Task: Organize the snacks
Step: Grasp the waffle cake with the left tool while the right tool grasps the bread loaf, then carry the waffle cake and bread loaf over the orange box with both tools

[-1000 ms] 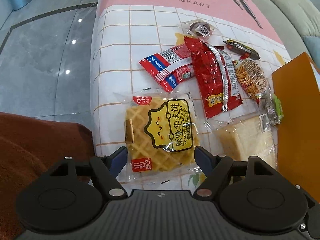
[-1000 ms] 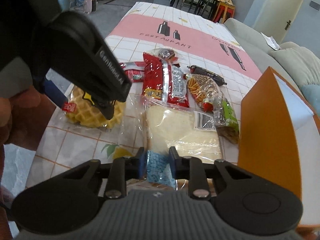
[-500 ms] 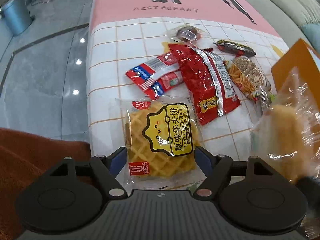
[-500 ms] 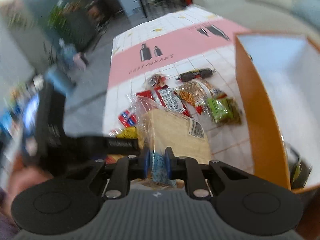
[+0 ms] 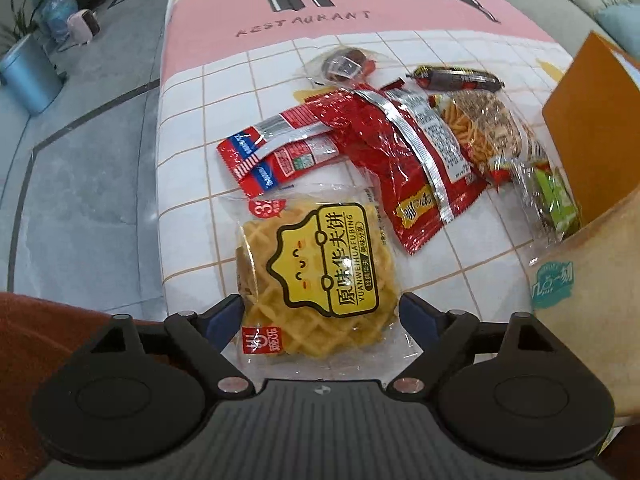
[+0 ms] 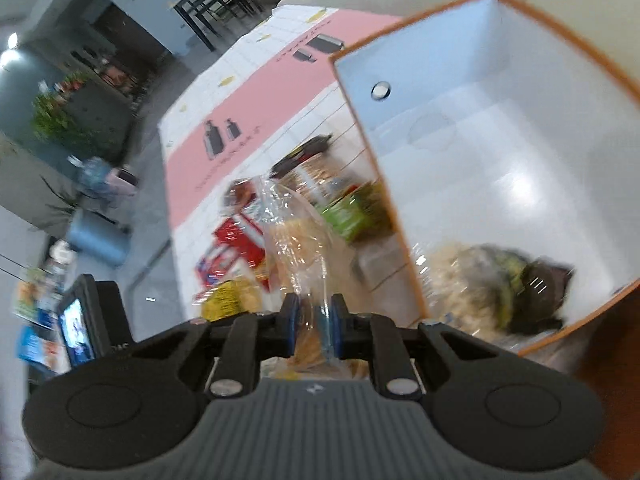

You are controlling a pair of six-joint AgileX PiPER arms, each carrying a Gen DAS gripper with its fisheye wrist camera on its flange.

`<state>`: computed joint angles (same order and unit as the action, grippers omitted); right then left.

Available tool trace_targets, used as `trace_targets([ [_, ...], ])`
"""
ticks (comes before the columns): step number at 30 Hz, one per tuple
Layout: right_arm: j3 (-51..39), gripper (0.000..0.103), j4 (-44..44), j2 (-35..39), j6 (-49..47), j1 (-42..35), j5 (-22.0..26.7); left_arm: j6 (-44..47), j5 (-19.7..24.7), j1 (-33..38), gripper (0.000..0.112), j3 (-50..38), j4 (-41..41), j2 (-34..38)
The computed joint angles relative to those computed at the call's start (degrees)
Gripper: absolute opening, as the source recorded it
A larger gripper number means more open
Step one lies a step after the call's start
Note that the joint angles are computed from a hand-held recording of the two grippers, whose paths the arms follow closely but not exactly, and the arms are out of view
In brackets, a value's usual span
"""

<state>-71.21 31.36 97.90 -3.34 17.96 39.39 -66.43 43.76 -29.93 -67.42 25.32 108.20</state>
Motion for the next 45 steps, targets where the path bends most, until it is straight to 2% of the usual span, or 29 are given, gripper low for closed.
trace_targets([
  [7,-7.11,0.040,-11.35,3.33,5.22,5.26,4.42,0.70,2.58,-0.99,0.102,-2.37,0.52,1.85],
  [15,-9.47,0.041,-33.40,6.45,16.68,13.63,0.35,0.70,3.91,-2.06,0.103,-3.52,2.44,3.41],
  [20,-9.39,0.041,-39.58,7.26,20.10,15.27,-0.50,-0.20,3.30,-2.77,0.103,-2.50,4.51,3.30],
  [23,-8.48,0.037,-40.33,6.66,20.91,15.69,-0.66,0.48,2.42,-2.97,0.103,-1.47,4.80,2.59],
  [25,-7.48,0.025,-40.43,5.76,21.60,15.82,-0.78,1.06,2.04,-3.05,0.097,-0.92,4.47,1.85],
  [27,-6.50,0.023,-40.08,4.75,21.39,15.95,-0.88,1.42,2.24,-3.59,0.092,-0.44,4.70,1.26],
  [33,-2.50,0.021,-38.64,0.94,20.75,15.87,-2.76,2.00,2.51,-4.72,0.084,1.86,4.73,-1.08],
  [37,0.24,0.021,-37.46,-2.29,20.18,15.30,-4.13,1.66,0.10,-4.76,0.083,5.39,3.04,-5.55],
  [42,3.43,0.021,-30.12,-6.86,15.07,12.40,-6.94,-0.90,-3.20,-6.21,0.083,9.70,3.34,-13.61],
  [45,4.43,0.021,-25.38,-8.98,11.33,10.55,-7.69,-1.76,-2.19,-7.82,0.083,9.54,3.70,-16.73],
])
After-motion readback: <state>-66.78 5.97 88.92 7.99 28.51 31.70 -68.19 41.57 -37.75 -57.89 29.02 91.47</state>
